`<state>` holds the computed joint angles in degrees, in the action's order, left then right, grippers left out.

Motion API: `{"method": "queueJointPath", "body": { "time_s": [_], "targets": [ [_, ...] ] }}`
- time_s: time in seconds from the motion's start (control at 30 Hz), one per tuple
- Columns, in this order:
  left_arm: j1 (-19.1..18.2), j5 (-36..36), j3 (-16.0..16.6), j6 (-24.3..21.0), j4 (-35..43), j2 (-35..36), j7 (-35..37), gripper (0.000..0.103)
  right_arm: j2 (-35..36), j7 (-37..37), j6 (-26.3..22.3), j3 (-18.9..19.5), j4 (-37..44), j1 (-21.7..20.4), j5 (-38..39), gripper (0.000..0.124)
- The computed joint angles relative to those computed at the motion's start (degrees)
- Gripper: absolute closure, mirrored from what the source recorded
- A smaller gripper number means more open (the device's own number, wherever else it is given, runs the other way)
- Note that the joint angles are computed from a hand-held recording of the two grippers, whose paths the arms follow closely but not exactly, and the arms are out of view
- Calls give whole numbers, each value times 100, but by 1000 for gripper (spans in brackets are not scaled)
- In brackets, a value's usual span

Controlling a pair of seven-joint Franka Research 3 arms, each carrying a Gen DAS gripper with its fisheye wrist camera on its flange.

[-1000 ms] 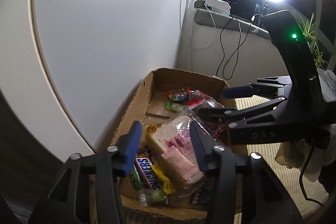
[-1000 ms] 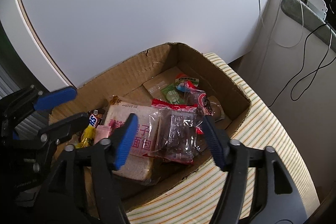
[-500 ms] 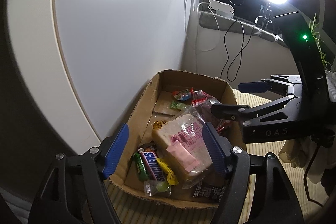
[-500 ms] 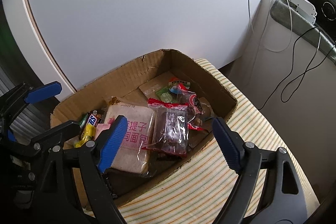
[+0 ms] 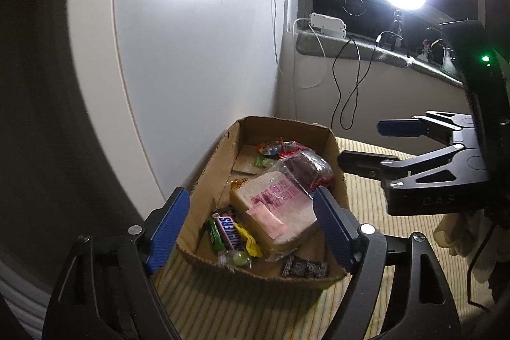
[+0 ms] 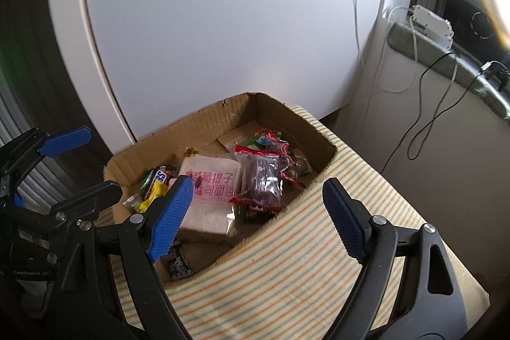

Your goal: Organize snacks

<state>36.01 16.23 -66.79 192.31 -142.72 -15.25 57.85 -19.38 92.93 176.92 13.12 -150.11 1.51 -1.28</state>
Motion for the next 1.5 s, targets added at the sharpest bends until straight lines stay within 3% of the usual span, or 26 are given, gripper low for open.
{"method": "queueJointPath", "body": {
  "time_s": [0.1,0.27,0.57,0.87,1.5],
  "targets": [
    [-360,-5,306,6,-138,-204,-62,23,-363,168,153,195,-306,-181,-34,27],
    [-969,-9,852,-32,-372,-355,-200,21,-989,284,183,325,-833,-240,143,24],
    [-1544,105,1360,-131,-639,-613,-465,21,-1793,462,10,391,-1495,-273,358,22],
    [-1697,271,1492,-126,-702,-731,-632,21,-2181,594,-58,487,-1720,-323,360,22],
    [-1736,288,1522,-84,-757,-829,-680,21,-2149,648,-44,541,-1707,-268,294,22]
  ]
}}
